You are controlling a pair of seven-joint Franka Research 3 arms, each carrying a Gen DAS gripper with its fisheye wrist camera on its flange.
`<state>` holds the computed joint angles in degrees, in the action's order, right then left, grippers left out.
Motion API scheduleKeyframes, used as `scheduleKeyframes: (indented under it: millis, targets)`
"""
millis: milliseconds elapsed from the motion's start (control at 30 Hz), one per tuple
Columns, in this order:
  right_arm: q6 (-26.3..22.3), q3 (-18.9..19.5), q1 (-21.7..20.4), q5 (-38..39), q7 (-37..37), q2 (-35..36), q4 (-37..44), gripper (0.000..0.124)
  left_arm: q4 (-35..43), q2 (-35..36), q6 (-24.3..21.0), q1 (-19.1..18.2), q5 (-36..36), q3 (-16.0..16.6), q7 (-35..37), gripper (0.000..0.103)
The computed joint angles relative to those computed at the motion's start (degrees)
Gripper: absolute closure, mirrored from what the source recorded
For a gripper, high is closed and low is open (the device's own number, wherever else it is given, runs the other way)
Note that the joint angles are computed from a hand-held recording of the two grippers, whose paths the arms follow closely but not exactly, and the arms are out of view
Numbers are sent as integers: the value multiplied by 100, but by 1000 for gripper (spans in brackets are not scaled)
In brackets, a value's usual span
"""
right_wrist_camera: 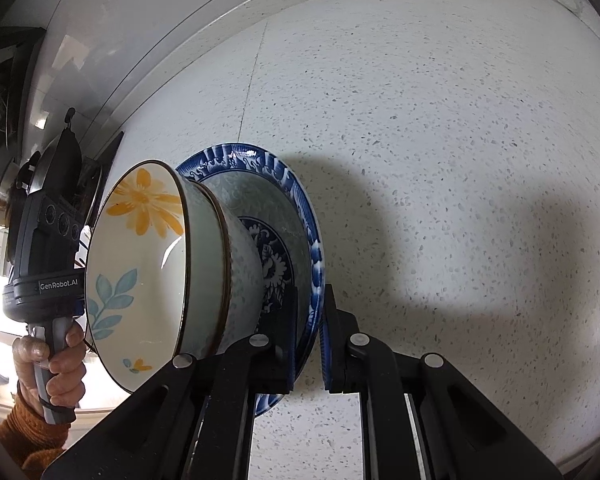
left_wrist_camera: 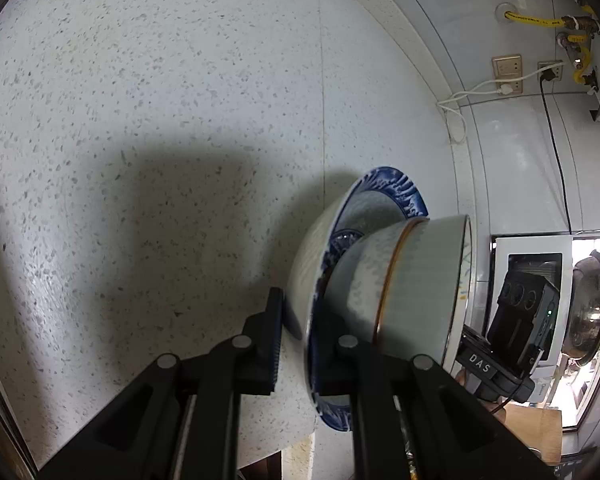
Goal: Organize plates and bowls
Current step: 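Close both grippers on the blue-and-white bowl rim holding the nested bowls, then lift the bowl stack and carry it over the leaf-pattern plate stack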
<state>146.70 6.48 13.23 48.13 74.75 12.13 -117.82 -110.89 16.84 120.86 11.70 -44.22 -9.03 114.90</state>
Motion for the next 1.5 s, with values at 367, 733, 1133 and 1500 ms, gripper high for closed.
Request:
scheduleKeyframes:
  millis: [367,733,1133,1500]
  targets:
    - [47,-32,72,-248,423,-28,-1,114,287,159,-266,-23,224,-23,-197,94]
    - [159,-87,194,-733,1149,-288,-119,114,725,220,-743,95,353,-50,-150,94]
    - [278,-32,436,-1342,1812,-479,-10,114,489,-308,-1114,381,176,267,177,95]
    - [256,235,885,-1646,1982,9,893,114,371,-795,-1341,888,189,840,411,95]
